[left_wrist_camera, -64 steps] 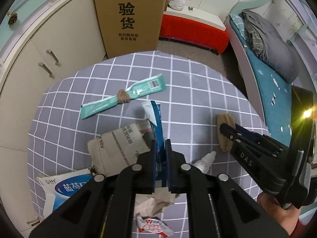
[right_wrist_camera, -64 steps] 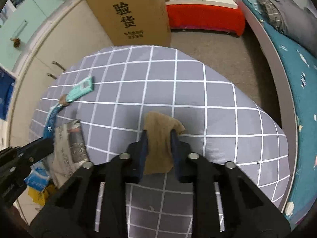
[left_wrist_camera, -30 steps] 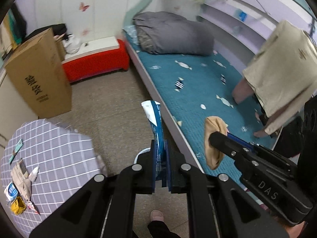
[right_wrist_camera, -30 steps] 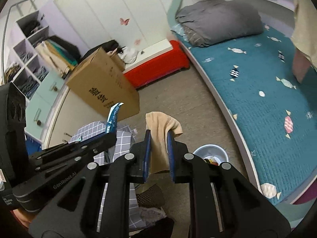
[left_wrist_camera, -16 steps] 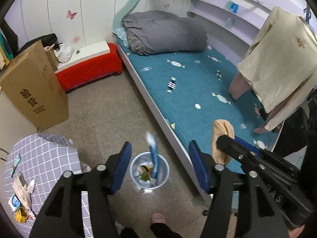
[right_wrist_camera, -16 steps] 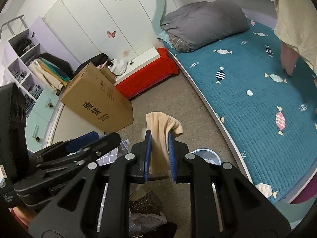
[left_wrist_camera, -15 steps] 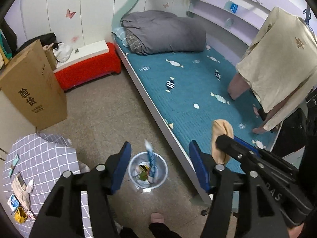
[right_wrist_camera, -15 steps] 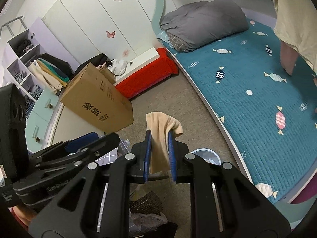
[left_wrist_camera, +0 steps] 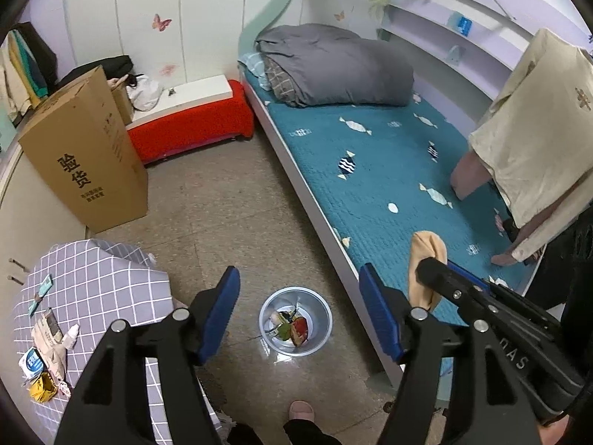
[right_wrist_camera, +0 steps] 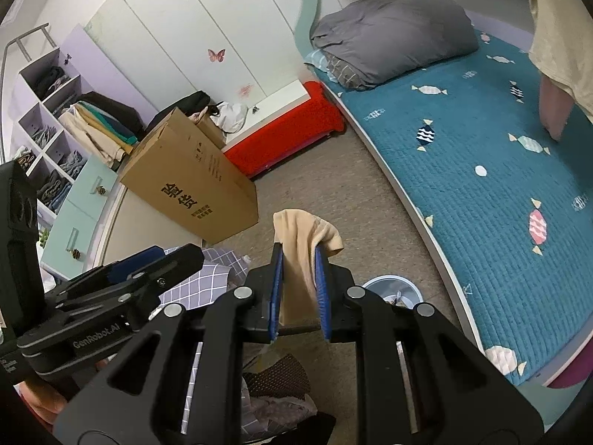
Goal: Collect trash
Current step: 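Carry both items over the blue bucket and open both tools to drop them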
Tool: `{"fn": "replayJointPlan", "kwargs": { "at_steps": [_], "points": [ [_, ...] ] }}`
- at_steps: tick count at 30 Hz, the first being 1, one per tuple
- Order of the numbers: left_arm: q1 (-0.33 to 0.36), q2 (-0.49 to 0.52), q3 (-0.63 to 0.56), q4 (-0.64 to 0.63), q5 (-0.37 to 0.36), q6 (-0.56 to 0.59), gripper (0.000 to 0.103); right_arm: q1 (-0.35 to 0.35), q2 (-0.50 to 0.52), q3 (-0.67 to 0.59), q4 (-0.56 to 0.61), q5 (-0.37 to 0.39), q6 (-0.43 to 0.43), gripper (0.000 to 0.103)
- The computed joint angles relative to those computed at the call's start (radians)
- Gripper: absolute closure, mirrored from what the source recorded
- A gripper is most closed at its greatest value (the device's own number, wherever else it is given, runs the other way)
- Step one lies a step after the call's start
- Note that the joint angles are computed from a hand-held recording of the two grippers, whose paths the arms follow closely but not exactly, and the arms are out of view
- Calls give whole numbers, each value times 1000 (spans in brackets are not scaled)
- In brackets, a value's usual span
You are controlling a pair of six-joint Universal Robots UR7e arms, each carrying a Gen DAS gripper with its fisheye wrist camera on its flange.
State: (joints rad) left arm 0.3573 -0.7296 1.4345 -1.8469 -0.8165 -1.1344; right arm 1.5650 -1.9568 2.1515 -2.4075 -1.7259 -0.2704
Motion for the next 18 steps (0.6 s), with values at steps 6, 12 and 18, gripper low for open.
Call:
{"fn": "replayJointPlan", "kwargs": {
  "at_steps": [6,12,18],
  "points": [
    [-1,-29,17,46,21,-55,36,32,28,6,-34,-23,1,76],
    [-12,-57,41,66,52,-92,34,69,42,22,-114,-63,-3,44],
    [-26,-87,74,60,77,-116,34,107,36,39,-139,-73,-14,43]
  ]
}}
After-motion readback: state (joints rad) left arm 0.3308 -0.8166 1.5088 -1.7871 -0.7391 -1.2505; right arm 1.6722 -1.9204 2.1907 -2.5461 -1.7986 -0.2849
